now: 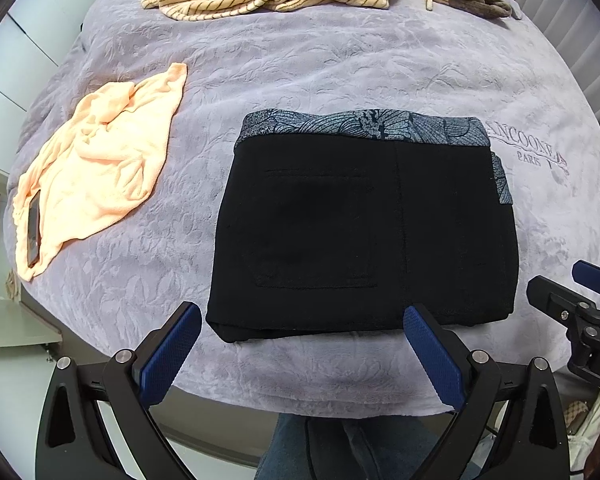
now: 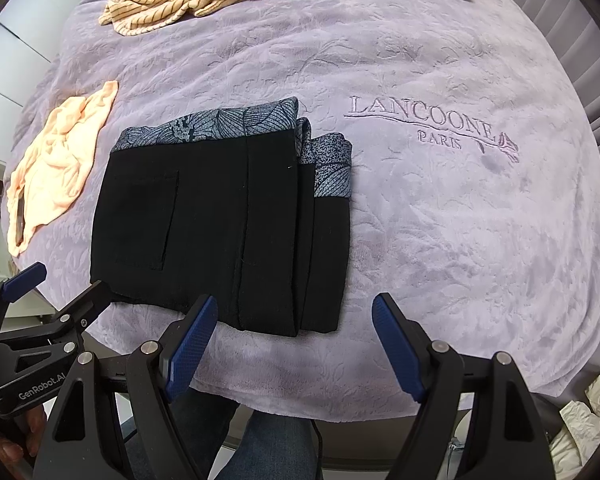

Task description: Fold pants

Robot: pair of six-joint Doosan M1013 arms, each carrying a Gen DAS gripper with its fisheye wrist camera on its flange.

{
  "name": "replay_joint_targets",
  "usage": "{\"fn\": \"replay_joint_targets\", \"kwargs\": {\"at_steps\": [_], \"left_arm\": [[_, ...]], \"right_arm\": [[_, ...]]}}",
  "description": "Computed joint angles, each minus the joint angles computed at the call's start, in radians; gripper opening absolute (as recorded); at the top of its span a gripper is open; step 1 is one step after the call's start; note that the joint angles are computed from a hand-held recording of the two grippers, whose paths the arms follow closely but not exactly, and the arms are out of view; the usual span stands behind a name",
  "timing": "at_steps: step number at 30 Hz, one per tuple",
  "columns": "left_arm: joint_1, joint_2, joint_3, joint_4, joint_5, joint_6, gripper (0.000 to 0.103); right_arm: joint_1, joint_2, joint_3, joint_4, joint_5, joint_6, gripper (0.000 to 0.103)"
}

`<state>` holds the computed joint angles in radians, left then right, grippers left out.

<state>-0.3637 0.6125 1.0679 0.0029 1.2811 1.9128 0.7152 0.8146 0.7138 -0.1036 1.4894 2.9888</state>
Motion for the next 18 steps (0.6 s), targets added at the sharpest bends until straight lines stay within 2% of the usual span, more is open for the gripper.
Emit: {"fn": "replay_joint_targets", "kwargs": {"at_steps": [18], "left_arm": [[0.002, 0.013, -0.013, 0.007, 0.006, 0.0, 0.101]], "right_arm": [[-0.009, 0.004, 0.001, 0.011, -0.005, -0.01, 0.082]]}}
